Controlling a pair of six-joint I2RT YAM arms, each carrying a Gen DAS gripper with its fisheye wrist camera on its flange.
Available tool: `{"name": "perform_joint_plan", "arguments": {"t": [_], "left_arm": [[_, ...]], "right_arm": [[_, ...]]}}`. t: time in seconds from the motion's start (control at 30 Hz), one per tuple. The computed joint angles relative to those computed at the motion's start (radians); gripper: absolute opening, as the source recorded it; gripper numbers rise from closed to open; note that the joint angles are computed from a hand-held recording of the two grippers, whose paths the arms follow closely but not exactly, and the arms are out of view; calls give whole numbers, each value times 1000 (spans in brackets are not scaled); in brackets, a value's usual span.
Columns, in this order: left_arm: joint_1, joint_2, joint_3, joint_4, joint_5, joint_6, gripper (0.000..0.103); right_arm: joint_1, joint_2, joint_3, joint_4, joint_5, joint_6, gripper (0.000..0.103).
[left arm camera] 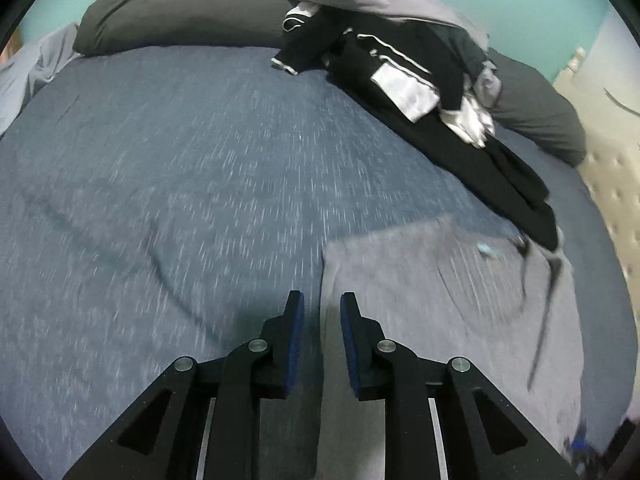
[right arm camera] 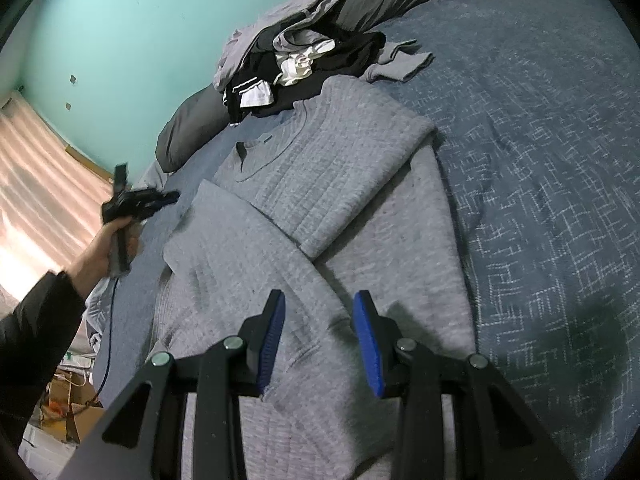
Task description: Fold clothes
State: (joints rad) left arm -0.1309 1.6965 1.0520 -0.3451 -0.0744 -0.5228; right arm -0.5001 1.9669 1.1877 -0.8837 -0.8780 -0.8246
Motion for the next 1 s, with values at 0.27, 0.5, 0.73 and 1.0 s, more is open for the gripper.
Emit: {"name": "perform_joint_plan", "arguments": {"t": [0.27,0.5,0.73,1.0], "left_arm": [[-220,-311,-241,-121,-37,-76,21],[-511,-463,-349,-198,-101,-309,21],[-741,-376,-409,-118,-129,-477,21],[-835,-275,-430,-8,-151,-559,14]], "right_arm": [[-17,23,12,10,25,45,36],[-48,2,-3,-8,47,41,47],[-107,-28,-34,-47,48,8,52],[-108,-118,-79,-167,13,-131,52]]}}
